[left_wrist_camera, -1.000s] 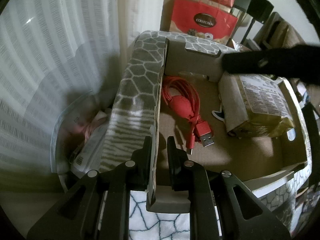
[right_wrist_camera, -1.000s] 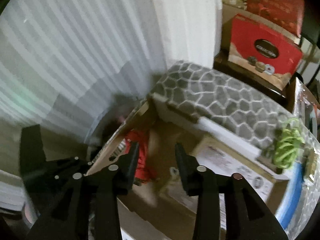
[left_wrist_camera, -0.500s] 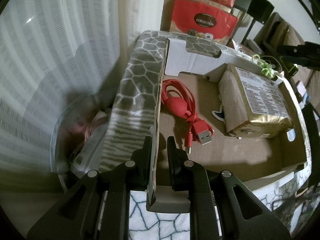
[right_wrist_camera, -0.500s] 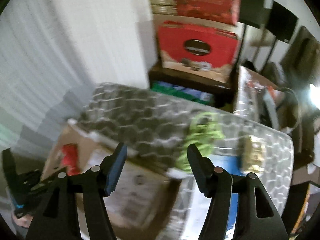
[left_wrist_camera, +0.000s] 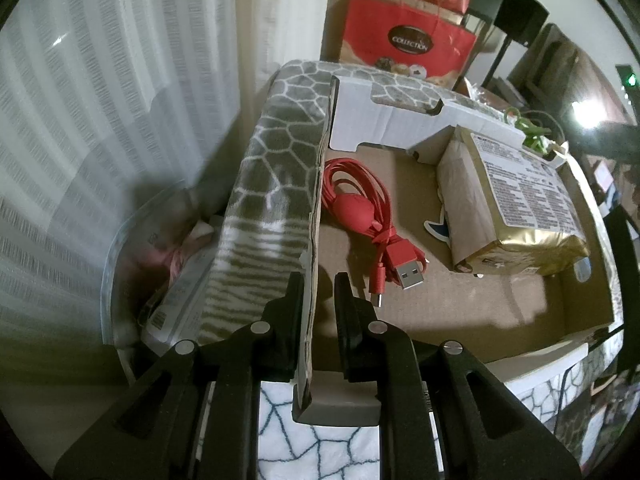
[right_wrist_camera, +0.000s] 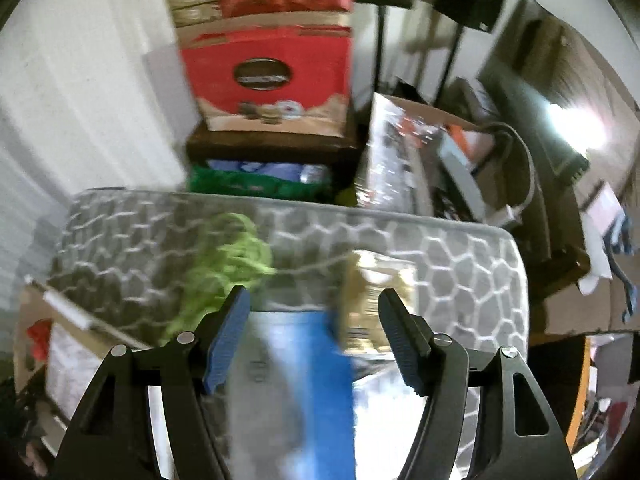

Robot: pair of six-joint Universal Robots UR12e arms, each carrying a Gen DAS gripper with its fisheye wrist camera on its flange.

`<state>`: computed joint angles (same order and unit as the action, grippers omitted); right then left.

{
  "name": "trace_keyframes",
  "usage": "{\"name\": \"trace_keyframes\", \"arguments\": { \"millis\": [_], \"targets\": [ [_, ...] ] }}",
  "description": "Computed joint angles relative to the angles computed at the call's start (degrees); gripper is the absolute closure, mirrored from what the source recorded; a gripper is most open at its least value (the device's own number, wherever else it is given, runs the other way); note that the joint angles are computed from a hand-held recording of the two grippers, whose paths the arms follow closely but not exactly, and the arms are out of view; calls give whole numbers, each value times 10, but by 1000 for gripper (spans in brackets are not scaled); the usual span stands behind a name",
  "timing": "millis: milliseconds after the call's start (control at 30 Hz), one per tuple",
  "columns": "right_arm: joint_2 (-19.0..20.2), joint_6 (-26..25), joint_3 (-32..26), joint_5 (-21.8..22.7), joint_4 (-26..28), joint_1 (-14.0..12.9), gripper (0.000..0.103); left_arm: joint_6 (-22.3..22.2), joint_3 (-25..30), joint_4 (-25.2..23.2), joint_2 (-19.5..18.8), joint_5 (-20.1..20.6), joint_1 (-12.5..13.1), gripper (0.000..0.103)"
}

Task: Organize objects
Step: 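Move the right tool to the gold sachet and grasp it, then carry the gold sachet into the box and release it with the right tool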

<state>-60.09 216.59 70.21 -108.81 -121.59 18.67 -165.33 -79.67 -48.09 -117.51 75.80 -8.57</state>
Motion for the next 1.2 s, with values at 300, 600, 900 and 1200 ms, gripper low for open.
{"name": "trace_keyframes", "arguments": {
  "millis": [300,600,900,1200],
  "targets": [
    [-10,34,28,1,19,-14,22,1,0,-1,0,0,0,89],
    [-16,52,51,34,11,-25,22,0,1,-1,0,0,0,89],
    [-22,44,66,49,-3,-28,54,-1,2,-1,-1,1,0,89],
    [-38,31,67,24,-49,-14,56,-2,2,-1,-1,0,0,89]
  ]
}}
